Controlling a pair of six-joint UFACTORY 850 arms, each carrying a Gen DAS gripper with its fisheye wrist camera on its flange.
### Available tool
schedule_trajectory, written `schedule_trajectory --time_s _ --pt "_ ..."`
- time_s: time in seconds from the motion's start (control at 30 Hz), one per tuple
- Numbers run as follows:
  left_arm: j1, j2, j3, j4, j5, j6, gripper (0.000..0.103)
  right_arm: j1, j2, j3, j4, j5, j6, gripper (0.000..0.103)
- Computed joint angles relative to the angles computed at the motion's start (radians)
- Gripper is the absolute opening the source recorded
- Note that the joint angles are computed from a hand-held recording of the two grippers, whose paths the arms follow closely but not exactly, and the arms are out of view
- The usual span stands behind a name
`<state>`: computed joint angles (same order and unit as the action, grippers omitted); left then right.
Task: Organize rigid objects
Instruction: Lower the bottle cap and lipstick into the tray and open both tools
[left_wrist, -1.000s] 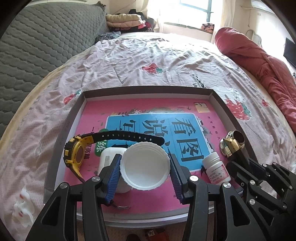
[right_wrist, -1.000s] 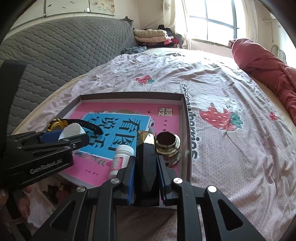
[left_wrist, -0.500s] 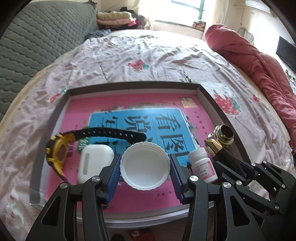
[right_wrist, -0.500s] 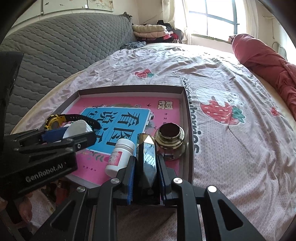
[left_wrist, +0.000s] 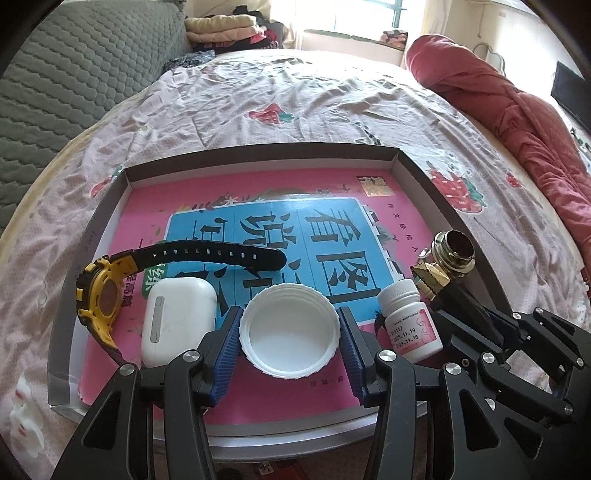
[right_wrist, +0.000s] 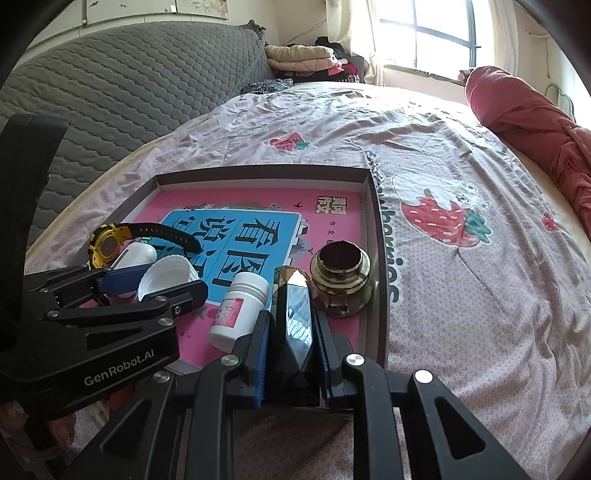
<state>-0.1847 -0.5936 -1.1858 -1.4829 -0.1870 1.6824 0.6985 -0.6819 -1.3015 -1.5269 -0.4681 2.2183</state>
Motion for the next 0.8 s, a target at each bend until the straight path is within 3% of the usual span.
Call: schedule_trajectory --time_s 0.8 --pt "-0.002 0.003 0.003 0.077 0.008 -0.057 0.056 -0.002 -0.003 -0.001 -0.003 0.010 0.010 0.022"
